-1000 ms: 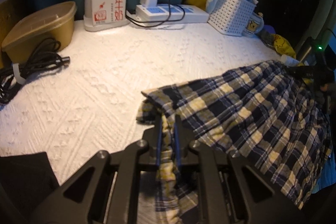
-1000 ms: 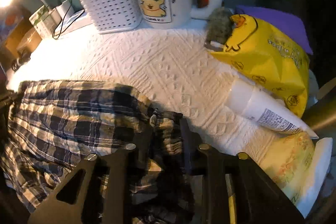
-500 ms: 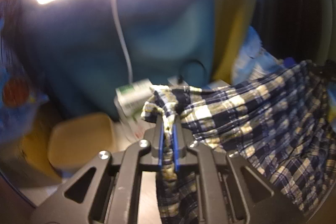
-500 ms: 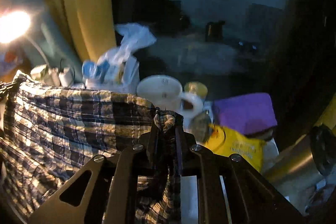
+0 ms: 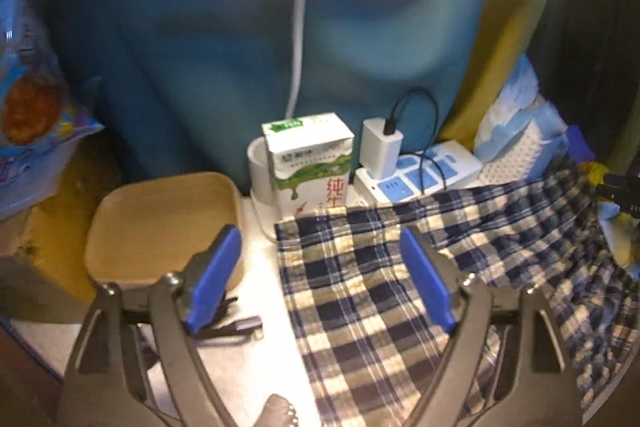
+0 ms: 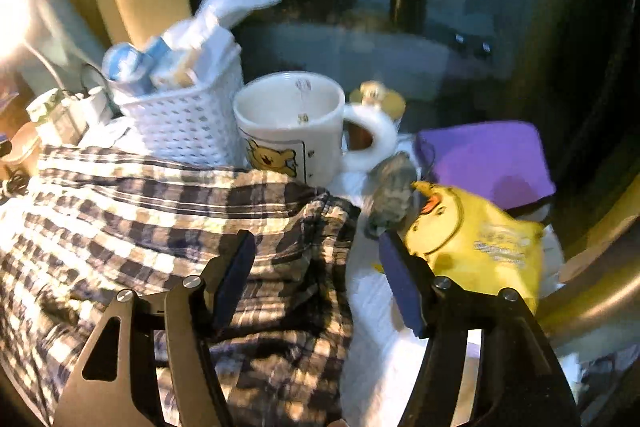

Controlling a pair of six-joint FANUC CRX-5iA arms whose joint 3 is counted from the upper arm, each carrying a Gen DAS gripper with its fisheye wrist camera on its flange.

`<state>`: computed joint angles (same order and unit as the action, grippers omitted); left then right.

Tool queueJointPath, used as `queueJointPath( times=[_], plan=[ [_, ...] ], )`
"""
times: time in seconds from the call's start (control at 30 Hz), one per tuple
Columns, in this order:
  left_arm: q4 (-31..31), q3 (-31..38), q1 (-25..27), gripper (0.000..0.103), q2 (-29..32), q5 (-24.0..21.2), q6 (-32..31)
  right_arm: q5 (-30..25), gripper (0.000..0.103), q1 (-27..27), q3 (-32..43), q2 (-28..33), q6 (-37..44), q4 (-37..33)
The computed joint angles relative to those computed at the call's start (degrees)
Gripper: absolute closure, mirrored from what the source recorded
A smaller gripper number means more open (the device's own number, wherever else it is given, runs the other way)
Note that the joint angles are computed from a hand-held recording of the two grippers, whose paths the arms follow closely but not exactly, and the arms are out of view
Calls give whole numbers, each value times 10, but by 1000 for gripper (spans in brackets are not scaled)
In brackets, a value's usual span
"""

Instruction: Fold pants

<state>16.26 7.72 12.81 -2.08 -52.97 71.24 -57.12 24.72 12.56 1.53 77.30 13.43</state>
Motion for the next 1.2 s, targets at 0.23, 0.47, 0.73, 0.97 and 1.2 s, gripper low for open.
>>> queueJointPath(
  times=[0.23, 0.47, 0.73, 0.97, 1.2],
  plan=[
    [94, -127, 35, 16, -126, -18, -29, -1, 35, 8, -59, -96, 16, -13],
    [122, -264, 57, 16, -243, -90, -21, -34, 35, 18, -141, -177, -15, -5],
    [102, -325, 36, 16, -284, -154, 35, -72, 35, 8, -207, -244, -36, -30],
    [-18, -274, -44, 16, -268, -159, 100, -64, 35, 47, -230, -273, -7, -28],
    [-153, -259, -143, 26, -269, -110, 185, -74, 94, 84, -250, -239, 6, -9]
  ],
)
